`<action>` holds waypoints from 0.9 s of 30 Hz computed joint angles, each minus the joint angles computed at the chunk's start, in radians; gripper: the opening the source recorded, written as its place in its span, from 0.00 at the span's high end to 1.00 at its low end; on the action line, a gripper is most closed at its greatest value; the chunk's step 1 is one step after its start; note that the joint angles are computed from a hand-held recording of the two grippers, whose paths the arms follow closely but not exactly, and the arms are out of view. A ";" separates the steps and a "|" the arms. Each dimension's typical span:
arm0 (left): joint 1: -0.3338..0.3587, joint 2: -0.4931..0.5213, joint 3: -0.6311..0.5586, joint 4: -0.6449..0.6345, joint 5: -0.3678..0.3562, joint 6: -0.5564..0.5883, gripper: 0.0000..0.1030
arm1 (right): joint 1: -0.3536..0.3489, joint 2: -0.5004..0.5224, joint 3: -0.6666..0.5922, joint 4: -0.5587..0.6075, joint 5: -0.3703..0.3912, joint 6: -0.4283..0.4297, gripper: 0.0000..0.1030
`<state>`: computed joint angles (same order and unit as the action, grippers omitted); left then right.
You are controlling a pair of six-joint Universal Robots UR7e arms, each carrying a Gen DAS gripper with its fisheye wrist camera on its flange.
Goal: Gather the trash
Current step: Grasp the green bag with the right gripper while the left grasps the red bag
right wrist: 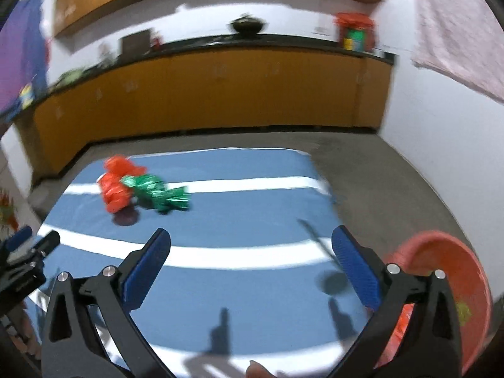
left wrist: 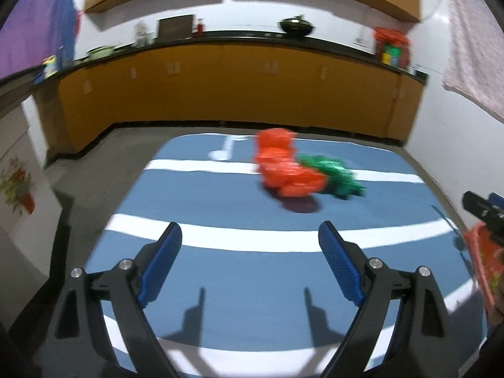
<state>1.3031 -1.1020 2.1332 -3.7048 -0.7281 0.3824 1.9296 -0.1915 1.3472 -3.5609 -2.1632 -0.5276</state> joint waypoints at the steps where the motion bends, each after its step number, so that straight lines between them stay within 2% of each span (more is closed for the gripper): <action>1: 0.013 -0.003 -0.007 -0.002 -0.004 0.006 0.16 | 0.002 0.022 -0.043 0.046 0.015 -0.021 0.02; 5: 0.058 -0.008 -0.046 0.002 -0.013 0.017 0.16 | -0.003 0.130 -0.245 0.182 0.081 -0.101 0.04; 8: 0.081 0.001 -0.087 0.018 -0.025 0.018 0.16 | -0.007 0.208 -0.404 0.310 0.089 -0.134 0.17; 10: 0.095 0.010 -0.117 0.045 -0.034 0.006 0.16 | -0.012 0.244 -0.491 0.403 0.084 -0.123 0.27; 12: 0.105 0.019 -0.146 0.068 -0.041 -0.003 0.16 | -0.019 0.270 -0.552 0.473 0.088 -0.099 0.33; 17: 0.114 0.033 -0.181 0.088 -0.053 -0.008 0.16 | -0.023 0.284 -0.597 0.571 0.107 -0.060 0.43; 19: 0.114 0.037 -0.190 0.099 -0.060 -0.015 0.16 | -0.023 0.280 -0.597 0.609 0.111 -0.055 0.59; 21: 0.110 0.042 -0.197 0.110 -0.063 -0.021 0.16 | -0.024 0.276 -0.595 0.635 0.109 -0.044 0.66; 24: 0.103 0.049 -0.207 0.137 -0.078 -0.033 0.16 | -0.036 0.240 -0.544 0.628 0.130 0.003 0.71; 27: 0.096 0.064 -0.234 0.181 -0.097 -0.046 0.16 | -0.045 0.181 -0.444 0.565 0.120 0.047 0.72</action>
